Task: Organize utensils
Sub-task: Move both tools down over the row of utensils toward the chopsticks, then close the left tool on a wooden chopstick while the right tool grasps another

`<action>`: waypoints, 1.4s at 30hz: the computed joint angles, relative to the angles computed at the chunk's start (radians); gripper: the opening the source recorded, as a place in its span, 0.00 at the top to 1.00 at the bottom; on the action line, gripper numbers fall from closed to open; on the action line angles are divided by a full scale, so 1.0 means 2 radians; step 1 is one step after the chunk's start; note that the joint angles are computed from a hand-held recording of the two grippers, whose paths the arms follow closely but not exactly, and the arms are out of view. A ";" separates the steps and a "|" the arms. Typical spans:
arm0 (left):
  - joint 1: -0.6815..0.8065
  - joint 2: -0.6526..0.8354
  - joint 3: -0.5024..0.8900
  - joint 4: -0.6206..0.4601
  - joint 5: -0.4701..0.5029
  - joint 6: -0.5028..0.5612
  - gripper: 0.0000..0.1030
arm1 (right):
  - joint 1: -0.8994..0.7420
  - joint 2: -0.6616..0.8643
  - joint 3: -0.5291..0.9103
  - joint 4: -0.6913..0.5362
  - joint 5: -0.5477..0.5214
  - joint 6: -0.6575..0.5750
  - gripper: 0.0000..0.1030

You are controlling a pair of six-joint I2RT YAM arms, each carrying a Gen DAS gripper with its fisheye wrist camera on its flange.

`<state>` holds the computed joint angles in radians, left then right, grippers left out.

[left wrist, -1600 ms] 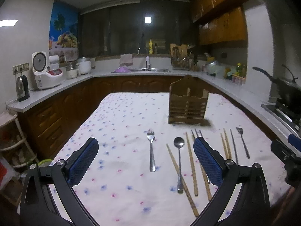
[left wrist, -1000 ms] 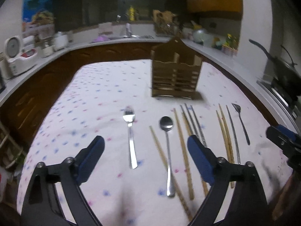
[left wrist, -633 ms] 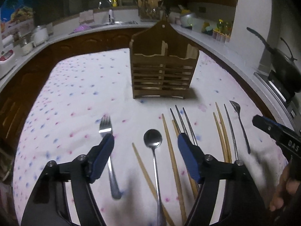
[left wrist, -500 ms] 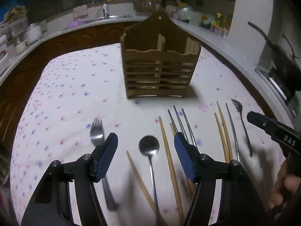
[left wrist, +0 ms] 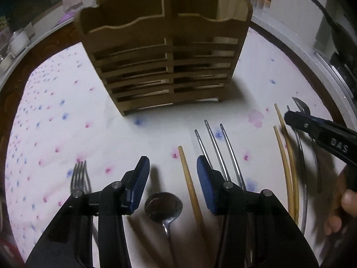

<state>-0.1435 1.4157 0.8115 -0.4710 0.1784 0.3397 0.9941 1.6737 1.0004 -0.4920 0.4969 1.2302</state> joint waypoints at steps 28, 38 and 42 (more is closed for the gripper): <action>0.119 -0.078 0.019 -0.118 0.166 0.065 0.95 | 0.046 -0.026 0.008 0.001 0.033 0.012 0.95; 0.222 -0.207 0.049 -0.280 0.263 0.140 0.95 | 0.142 -0.058 0.087 -0.110 0.120 0.047 0.95; 0.307 -0.216 0.093 -0.381 0.322 0.231 0.96 | 0.181 -0.063 0.124 -0.158 0.159 0.066 0.95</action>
<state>0.4706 0.9845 0.9975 -1.2338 0.8224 0.8022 1.3554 1.5474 1.2490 -0.8075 0.8151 1.3618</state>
